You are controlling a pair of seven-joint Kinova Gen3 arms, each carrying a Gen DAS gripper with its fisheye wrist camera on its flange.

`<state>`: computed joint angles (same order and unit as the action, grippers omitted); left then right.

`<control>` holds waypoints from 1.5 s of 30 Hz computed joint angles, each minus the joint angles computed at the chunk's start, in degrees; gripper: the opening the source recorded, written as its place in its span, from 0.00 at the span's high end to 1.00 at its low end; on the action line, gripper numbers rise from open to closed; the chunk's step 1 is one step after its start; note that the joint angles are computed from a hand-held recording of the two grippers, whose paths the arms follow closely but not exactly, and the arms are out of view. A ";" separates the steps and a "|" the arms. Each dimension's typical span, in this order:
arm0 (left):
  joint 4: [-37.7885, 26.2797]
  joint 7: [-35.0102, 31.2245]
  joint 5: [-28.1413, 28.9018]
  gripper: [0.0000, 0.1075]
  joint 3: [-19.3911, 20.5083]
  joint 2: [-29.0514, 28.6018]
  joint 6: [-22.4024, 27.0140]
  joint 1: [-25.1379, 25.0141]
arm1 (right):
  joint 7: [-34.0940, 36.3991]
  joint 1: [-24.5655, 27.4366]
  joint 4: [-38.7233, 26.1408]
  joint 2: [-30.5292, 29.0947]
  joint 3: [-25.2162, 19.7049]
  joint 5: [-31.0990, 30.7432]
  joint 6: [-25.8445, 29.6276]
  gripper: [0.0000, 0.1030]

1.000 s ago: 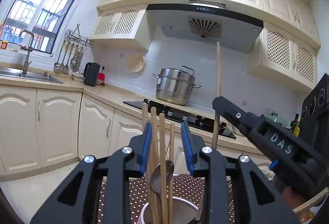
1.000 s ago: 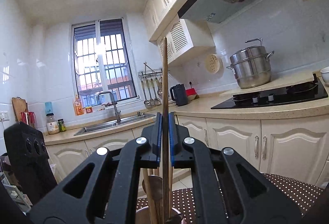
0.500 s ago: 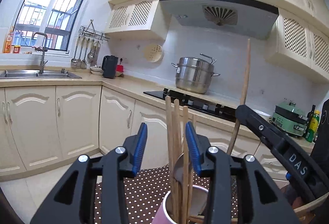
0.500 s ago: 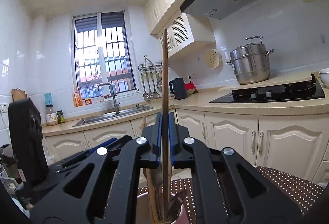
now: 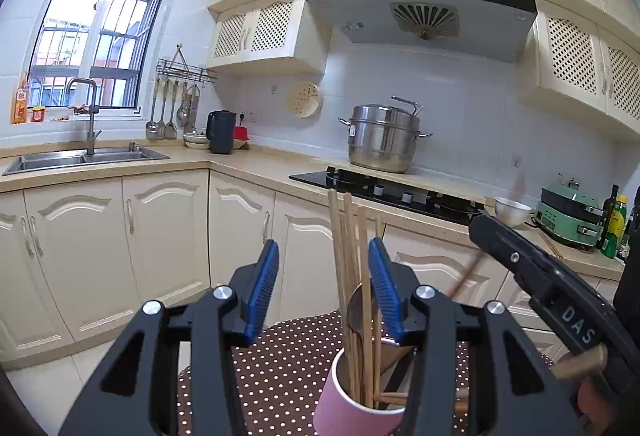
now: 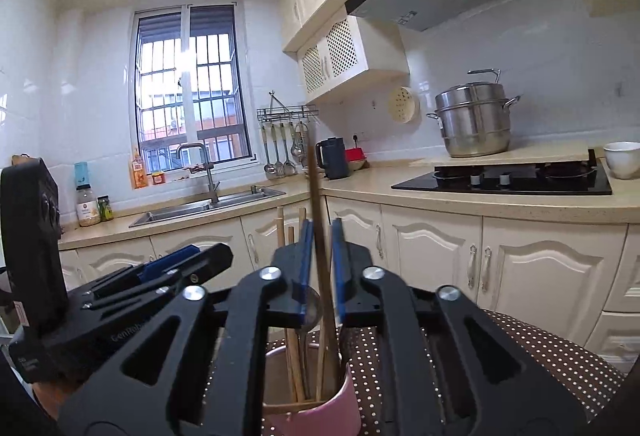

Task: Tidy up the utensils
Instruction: 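Open the left tool while the right tool opens, dropping chopsticks into the cup, then lower both open tools back over the light-blue knife and last chopstick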

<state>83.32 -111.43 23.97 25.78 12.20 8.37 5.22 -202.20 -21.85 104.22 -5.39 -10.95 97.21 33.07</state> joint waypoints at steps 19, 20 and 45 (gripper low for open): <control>4.88 -8.10 8.81 0.42 -11.91 -11.18 8.68 5.42 | 13.62 -1.34 -2.36 -5.75 -9.25 -15.49 13.39 0.48; 5.48 -9.15 9.63 0.42 -12.75 -11.89 9.55 5.87 | 14.60 -1.48 -2.46 -6.14 -10.02 -16.97 14.66 0.48; 3.90 3.80 -7.62 0.39 -17.76 -9.34 43.64 8.12 | 40.29 -11.80 -5.68 -3.77 -1.81 -65.93 24.36 0.39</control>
